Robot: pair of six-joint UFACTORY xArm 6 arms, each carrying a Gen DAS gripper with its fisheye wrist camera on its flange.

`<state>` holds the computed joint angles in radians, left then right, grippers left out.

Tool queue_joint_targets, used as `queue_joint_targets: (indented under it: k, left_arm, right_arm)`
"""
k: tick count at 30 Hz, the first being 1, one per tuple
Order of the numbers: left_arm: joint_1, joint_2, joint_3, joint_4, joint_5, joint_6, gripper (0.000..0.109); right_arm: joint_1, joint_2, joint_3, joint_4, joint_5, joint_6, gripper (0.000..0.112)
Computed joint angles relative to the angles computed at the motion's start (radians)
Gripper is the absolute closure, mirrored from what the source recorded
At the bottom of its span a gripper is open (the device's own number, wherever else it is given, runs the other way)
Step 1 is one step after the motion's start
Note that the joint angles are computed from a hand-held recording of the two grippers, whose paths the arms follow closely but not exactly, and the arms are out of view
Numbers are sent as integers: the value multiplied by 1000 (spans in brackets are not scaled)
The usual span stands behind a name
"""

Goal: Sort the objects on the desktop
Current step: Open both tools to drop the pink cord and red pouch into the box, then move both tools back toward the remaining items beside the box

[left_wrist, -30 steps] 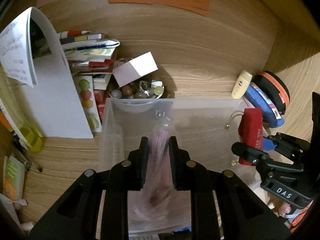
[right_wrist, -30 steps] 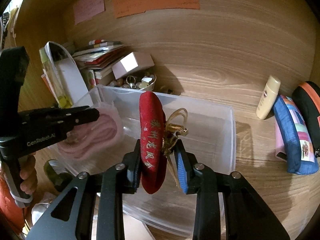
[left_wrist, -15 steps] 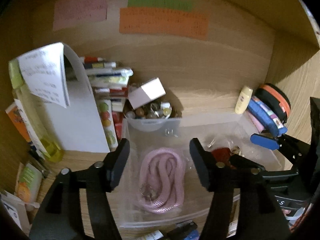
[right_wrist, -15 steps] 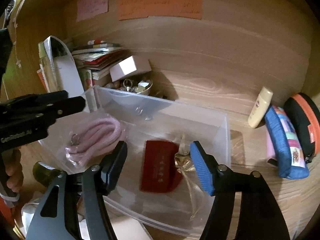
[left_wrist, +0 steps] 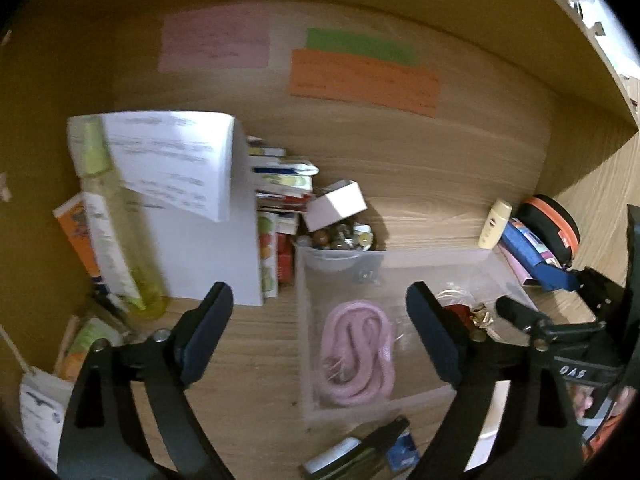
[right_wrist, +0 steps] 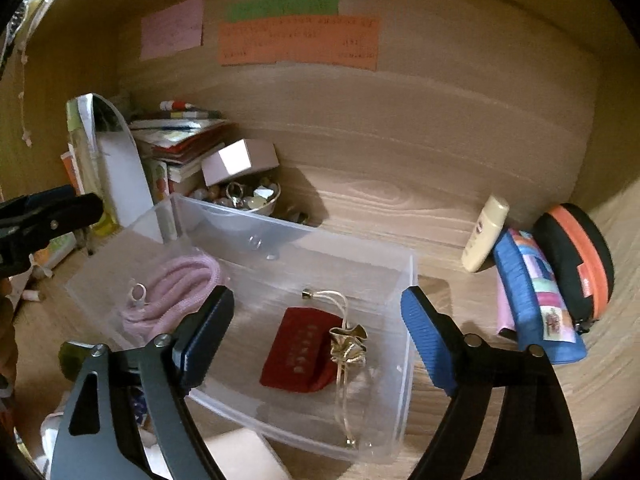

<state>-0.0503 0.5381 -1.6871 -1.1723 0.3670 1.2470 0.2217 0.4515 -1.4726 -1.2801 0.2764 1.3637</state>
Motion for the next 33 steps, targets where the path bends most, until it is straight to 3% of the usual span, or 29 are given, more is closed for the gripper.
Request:
queue_joint_targets:
  k: [6,16,24,33]
  left_arm:
    - [29,-75,90,-80,4,95,13]
    - [60,-151,207,-81,22,145,13]
    - [77,-188,295,-6,27,127,13]
    - [87,-268,451,70,27,142,13]
  right_arm:
    - [38,-76,70,-77,59,76,24]
    - [83,-179,192,-112,120,134,22]
    - [97,-265,314,-126,147,176,18]
    - [94,-361,472,-46,121,129,18]
